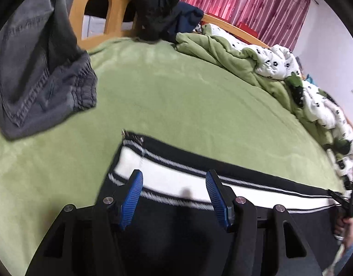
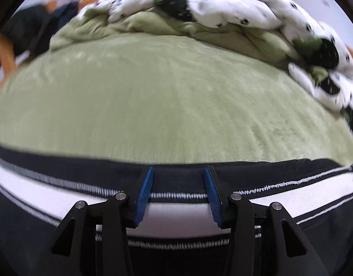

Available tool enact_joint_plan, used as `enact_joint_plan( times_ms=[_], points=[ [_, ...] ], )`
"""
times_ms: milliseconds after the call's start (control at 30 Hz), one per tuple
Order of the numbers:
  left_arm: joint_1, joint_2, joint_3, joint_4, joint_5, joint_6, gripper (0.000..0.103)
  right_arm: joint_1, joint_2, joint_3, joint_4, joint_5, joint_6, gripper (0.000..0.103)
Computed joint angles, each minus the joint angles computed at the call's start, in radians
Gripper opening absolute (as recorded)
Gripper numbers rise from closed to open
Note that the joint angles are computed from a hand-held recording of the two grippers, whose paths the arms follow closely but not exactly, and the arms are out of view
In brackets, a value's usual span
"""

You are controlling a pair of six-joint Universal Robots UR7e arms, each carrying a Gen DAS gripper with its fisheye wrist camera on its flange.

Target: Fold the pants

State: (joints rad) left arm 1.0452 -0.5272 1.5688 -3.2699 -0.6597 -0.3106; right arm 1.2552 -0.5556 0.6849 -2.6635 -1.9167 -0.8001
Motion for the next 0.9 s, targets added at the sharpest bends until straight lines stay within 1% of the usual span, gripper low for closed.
enact_joint_plan(
  times_ms=[67, 133, 167, 233, 267, 300, 367, 400, 433, 500, 567, 633, 667, 733, 767, 833, 867, 900],
  points=[
    [-0.019, -0.024, 0.056, -0.029, -0.005, 0.003, 0.055, 0.011, -0.022, 0.05, -0.068, -0.018, 0.014, 0.044],
    [-0.042, -0.043, 0.105, -0.043, 0.006, -0.007, 0.055, 0.02, -0.072, 0.154, -0.155, -0.007, 0.01, 0.046],
    [-0.054, -0.052, 0.126, -0.041, 0.005, -0.018, 0.055, 0.027, -0.102, 0.21, -0.183, -0.003, 0.014, 0.048],
    [-0.077, -0.07, 0.153, -0.009, 0.011, -0.046, 0.055, 0.035, -0.153, 0.312, -0.241, 0.004, 0.032, 0.059],
    [-0.092, -0.081, 0.165, 0.01, 0.019, -0.063, 0.055, 0.042, -0.181, 0.365, -0.268, 0.008, 0.043, 0.06],
    [-0.103, -0.091, 0.175, 0.016, 0.02, -0.071, 0.055, 0.048, -0.21, 0.415, -0.277, 0.013, 0.055, 0.06],
    [-0.138, -0.114, 0.198, 0.013, 0.031, -0.088, 0.055, 0.063, -0.268, 0.496, -0.238, 0.019, 0.077, 0.06],
    [-0.155, -0.125, 0.208, 0.01, 0.036, -0.095, 0.055, 0.069, -0.302, 0.545, -0.225, 0.034, 0.079, 0.06],
    [-0.174, -0.14, 0.222, -0.002, 0.032, -0.094, 0.055, 0.076, -0.33, 0.592, -0.24, 0.045, 0.068, 0.06],
    [-0.209, -0.162, 0.241, -0.026, 0.033, -0.072, 0.055, 0.098, -0.381, 0.699, -0.348, 0.049, -0.004, 0.06],
    [-0.252, -0.175, 0.25, -0.012, 0.08, -0.071, 0.055, 0.12, -0.419, 0.77, -0.421, 0.04, -0.035, 0.06],
    [-0.281, -0.178, 0.25, 0.008, 0.118, -0.081, 0.055, 0.133, -0.456, 0.803, -0.389, 0.048, 0.003, 0.06],
    [-0.291, -0.181, 0.253, 0.017, 0.123, -0.094, 0.055, 0.14, -0.482, 0.822, -0.36, 0.061, 0.045, 0.06],
    [-0.299, -0.188, 0.263, 0.032, 0.097, -0.147, 0.055, 0.151, -0.507, 0.837, -0.327, 0.072, 0.104, 0.06],
    [-0.296, -0.192, 0.272, 0.028, 0.057, -0.185, 0.055, 0.156, -0.523, 0.848, -0.303, 0.095, 0.141, 0.06],
    [-0.286, -0.19, 0.294, 0.008, -0.004, -0.235, 0.055, 0.165, -0.534, 0.863, -0.3, 0.115, 0.174, 0.06],
    [-0.278, -0.187, 0.301, 0.005, -0.02, -0.251, 0.055, 0.175, -0.533, 0.875, -0.318, 0.117, 0.188, 0.061],
    [-0.27, -0.179, 0.315, -0.004, -0.034, -0.276, 0.055, 0.179, -0.53, 0.878, -0.323, 0.118, 0.192, 0.064]
  ],
)
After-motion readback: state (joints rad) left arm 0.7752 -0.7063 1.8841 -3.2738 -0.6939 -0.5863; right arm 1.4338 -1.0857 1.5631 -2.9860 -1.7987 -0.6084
